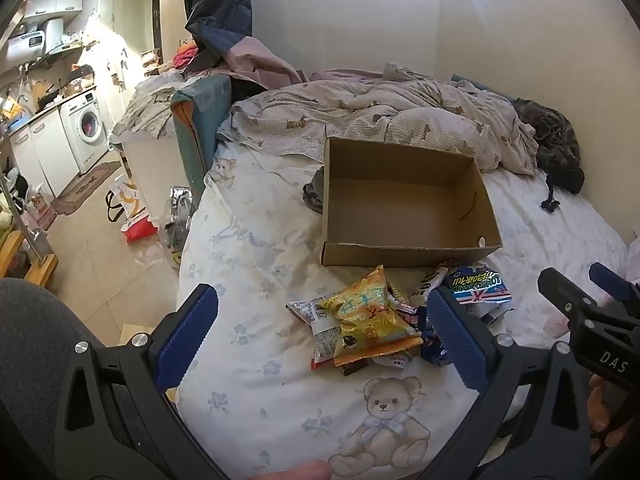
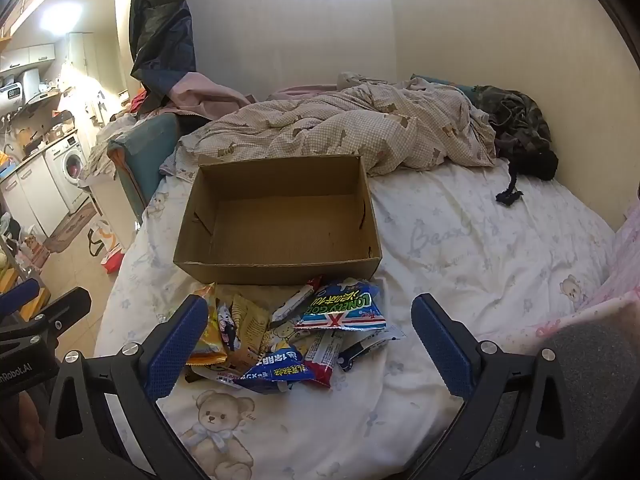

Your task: Organize snacks

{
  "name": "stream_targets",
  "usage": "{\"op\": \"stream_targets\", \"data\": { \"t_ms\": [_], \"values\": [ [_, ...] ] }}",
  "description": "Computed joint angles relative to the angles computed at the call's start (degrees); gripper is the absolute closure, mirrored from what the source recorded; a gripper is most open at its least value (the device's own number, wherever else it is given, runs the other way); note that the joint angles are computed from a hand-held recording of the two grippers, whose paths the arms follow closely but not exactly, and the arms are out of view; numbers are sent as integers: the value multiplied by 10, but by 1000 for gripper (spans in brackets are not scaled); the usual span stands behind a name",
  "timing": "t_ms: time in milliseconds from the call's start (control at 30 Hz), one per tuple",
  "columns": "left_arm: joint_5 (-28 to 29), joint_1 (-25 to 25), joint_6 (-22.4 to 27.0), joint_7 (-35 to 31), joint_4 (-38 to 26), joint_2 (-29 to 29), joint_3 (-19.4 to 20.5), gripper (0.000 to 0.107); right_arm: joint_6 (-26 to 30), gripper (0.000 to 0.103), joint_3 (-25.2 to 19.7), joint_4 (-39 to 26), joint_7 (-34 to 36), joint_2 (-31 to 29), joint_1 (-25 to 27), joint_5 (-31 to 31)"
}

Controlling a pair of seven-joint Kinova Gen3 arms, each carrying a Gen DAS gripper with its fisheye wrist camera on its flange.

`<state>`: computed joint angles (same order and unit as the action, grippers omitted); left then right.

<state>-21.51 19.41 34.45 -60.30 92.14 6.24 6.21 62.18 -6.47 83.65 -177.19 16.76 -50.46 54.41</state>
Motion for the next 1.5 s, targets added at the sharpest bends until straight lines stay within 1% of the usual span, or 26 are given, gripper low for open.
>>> {"op": "stream_targets", "data": {
  "t_ms": [267,300,1200,1300,1400,1500],
  "values": [
    [-5,0,-6,-4,5,-3,1,5,2,0,0,1,-4,1,-2,6],
    [-5,1,3,5,-1,1,0,5,3,0,0,1,-4,2,-2,7],
    [-6,2,3,6,-2,1,0,5,1,0,0,4,-7,-1,-2,8],
    [-6,2,4,6,-2,1,0,4,7,0,-1,-1,-5,0,-3,6],
    [-6,2,2,6,-1,1,0,5,7,0,-1,1,-8,-1,-4,9],
    [2,-6,-8,-8,6,-2,-2,5,5,0,-2,3,-11,-1,-4,11]
  ]
}}
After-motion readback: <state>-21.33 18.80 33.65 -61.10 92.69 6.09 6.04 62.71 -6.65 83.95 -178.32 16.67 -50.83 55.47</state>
